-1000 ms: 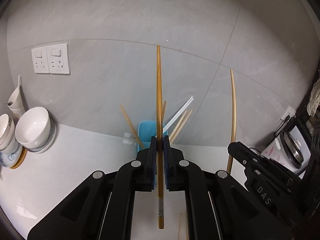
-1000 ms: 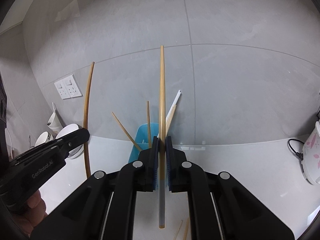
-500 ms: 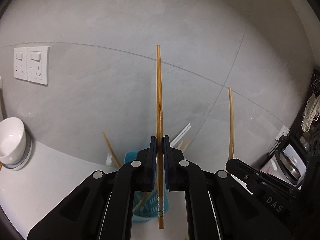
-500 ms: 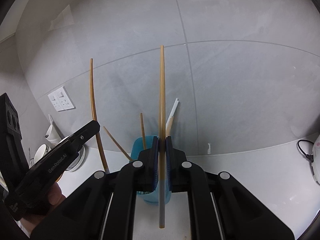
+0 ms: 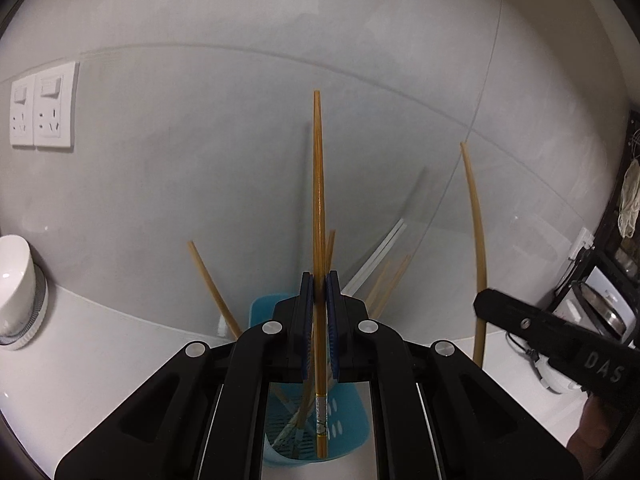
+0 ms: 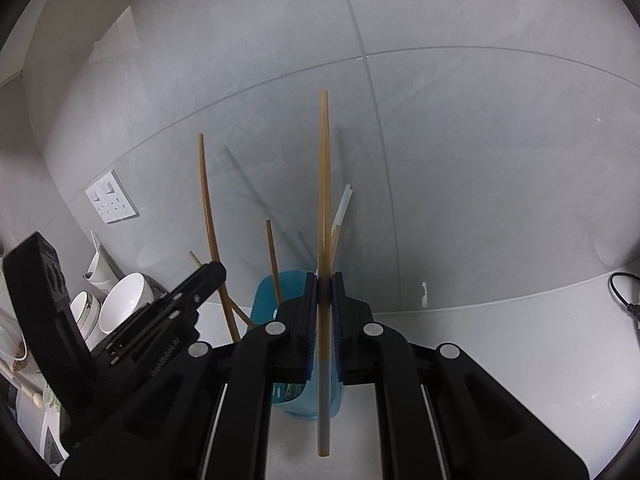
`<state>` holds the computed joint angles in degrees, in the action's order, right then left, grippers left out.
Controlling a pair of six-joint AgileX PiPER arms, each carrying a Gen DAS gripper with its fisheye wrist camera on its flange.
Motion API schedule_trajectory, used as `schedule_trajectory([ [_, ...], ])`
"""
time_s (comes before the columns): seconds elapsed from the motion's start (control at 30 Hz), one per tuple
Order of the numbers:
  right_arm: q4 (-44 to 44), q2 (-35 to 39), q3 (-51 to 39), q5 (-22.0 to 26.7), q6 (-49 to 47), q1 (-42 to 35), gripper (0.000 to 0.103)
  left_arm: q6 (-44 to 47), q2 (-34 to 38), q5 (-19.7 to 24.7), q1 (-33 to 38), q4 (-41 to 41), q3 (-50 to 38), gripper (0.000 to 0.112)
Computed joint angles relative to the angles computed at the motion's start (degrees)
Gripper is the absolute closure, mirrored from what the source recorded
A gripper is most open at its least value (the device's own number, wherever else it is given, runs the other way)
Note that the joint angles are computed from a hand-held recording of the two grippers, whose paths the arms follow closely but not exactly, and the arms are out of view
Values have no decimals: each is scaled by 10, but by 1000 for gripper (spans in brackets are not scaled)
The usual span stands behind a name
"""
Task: Organize utensils
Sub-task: 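Lift both held chopsticks and carry them over the blue utensil holder, then open the left tool to drop its chopstick into the holder while the right tool holds, then lower the right tool's chopstick into the blue holder and open the right tool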
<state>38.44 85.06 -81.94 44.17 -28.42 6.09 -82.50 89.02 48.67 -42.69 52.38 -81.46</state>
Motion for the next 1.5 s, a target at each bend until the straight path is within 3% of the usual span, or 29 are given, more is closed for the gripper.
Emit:
schedule_trajectory([
  [0.3, -3, 3, 8, -3, -4, 2, 97, -13, 15, -8, -1, 8, 17, 106],
  [0.53, -12, 4, 7, 3, -1, 6, 97, 28, 37, 3, 3, -25, -15, 106],
  [0.6, -16, 5, 4, 5, 0, 7, 97, 52, 47, 21, 4, -45, -38, 95],
  [0.67, -18, 6, 3, 7, -2, 5, 97, 65, 41, 27, 6, -61, -42, 77],
  [0.83, -15, 10, 0, 8, -10, 5, 97, 110, 36, 79, 6, -106, -69, 52],
  [1.0, 4, 13, -1, -1, -30, 11, 97, 139, 26, 127, 6, -137, -84, 34],
  [1.07, 2, 17, -2, -7, -26, 18, 96, 136, 10, 127, 6, -137, -64, 22],
  [1.3, 22, 21, 1, -36, -40, 39, 96, 132, -5, 142, 7, -143, -45, 15],
  [1.5, 101, 23, 12, -57, -120, 49, 97, 140, -15, 168, 9, -149, -46, 15],
])
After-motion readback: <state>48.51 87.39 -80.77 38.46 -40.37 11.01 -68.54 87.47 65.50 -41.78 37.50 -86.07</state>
